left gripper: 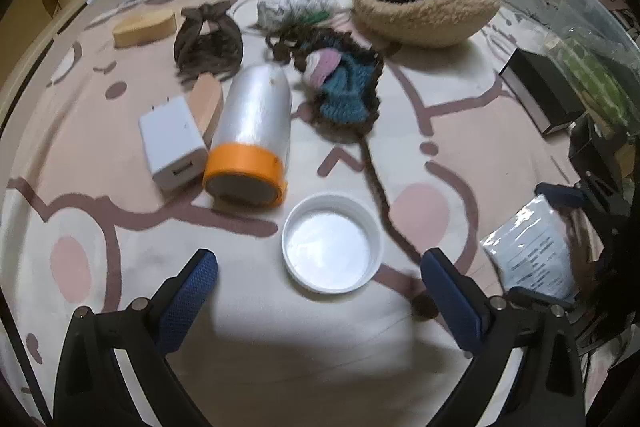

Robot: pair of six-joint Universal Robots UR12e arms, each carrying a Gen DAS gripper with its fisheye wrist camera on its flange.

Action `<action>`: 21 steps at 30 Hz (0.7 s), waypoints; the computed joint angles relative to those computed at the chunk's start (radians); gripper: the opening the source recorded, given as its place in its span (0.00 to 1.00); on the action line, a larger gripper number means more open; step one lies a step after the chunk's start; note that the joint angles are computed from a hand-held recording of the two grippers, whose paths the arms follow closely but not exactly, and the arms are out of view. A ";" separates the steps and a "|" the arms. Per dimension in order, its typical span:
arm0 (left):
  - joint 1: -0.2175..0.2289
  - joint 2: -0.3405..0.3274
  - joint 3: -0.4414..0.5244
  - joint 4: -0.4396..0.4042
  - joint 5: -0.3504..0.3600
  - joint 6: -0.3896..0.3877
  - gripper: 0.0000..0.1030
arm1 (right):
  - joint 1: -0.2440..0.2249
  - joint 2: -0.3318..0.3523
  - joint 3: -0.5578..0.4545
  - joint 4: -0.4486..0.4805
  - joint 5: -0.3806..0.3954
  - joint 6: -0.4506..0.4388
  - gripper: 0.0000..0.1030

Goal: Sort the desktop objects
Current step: 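Grasp the white round lid with the left tool while the right tool holds the packet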

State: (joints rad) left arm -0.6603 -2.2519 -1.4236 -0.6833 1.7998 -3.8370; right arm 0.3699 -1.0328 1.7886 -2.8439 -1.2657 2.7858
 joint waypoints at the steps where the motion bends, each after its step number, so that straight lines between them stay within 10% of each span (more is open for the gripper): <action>1: 0.001 0.000 -0.003 0.000 -0.005 -0.006 0.99 | -0.001 0.000 0.002 -0.003 0.003 0.000 1.00; 21: 0.003 0.004 -0.021 0.031 -0.005 -0.016 0.80 | -0.037 -0.044 -0.010 0.128 0.101 0.069 1.00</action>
State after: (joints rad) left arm -0.6577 -2.2477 -1.4448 -0.6526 1.7948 -3.8534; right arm 0.3332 -1.0771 1.7786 -2.7156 -1.1642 2.8544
